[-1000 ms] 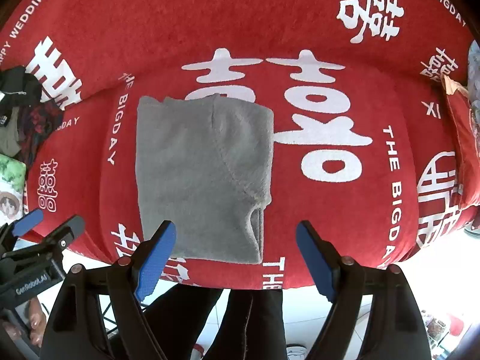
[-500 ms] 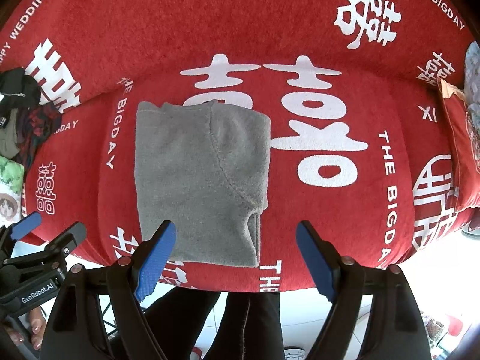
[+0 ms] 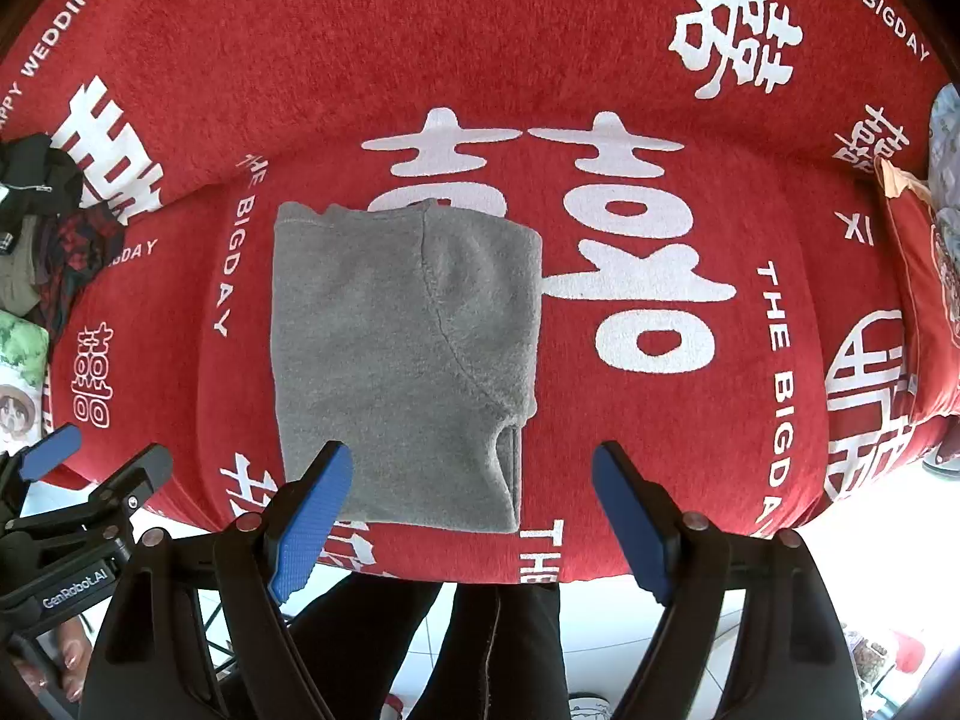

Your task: Fold small clothes

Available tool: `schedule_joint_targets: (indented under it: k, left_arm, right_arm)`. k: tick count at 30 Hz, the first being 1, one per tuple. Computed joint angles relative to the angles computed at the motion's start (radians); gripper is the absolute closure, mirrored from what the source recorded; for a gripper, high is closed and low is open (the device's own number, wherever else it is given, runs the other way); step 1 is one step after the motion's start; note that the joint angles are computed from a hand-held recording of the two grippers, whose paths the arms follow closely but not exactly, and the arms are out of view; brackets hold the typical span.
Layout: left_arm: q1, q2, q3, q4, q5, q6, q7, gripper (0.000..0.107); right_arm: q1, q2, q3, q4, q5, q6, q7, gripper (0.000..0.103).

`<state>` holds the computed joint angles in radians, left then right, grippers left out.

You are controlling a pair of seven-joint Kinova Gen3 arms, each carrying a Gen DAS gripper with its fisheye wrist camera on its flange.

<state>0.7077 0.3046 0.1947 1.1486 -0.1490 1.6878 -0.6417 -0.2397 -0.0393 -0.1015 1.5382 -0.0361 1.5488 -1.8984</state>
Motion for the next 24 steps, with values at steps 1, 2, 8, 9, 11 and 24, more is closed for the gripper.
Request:
schedule_joint_targets:
  k: [1,2,8,9,11,24]
  left_arm:
    - [0.0,0.0,0.0,0.0,0.001,0.001,0.0,0.005]
    - [0.001,0.0,0.0,0.0,0.001,0.0,0.004,0.005]
    - [0.003,0.0,0.001,-0.005,-0.001,0.003,0.001,0.005]
    - [0.004,0.0,0.0,-0.006,-0.001,0.004,0.002,0.005]
    - [0.004,0.0,0.0,-0.005,-0.001,0.003,0.003,0.005]
    - [-0.001,0.001,-0.002,-0.012,-0.003,0.01,-0.012,0.005]
  right_arm:
    - [0.0,0.0,0.0,0.0,0.0,0.0,0.0,0.019]
    - [-0.001,0.001,0.0,-0.002,0.0,0.002,0.0,0.019]
    - [-0.003,0.0,-0.002,0.0,0.001,0.001,-0.005,0.019]
    - [-0.003,-0.001,-0.002,0.001,0.001,0.0,-0.005,0.019]
    - [-0.002,0.0,-0.001,0.001,0.001,0.0,-0.005,0.019]
    - [-0.004,0.001,-0.002,-0.001,0.002,0.001,-0.01,0.019]
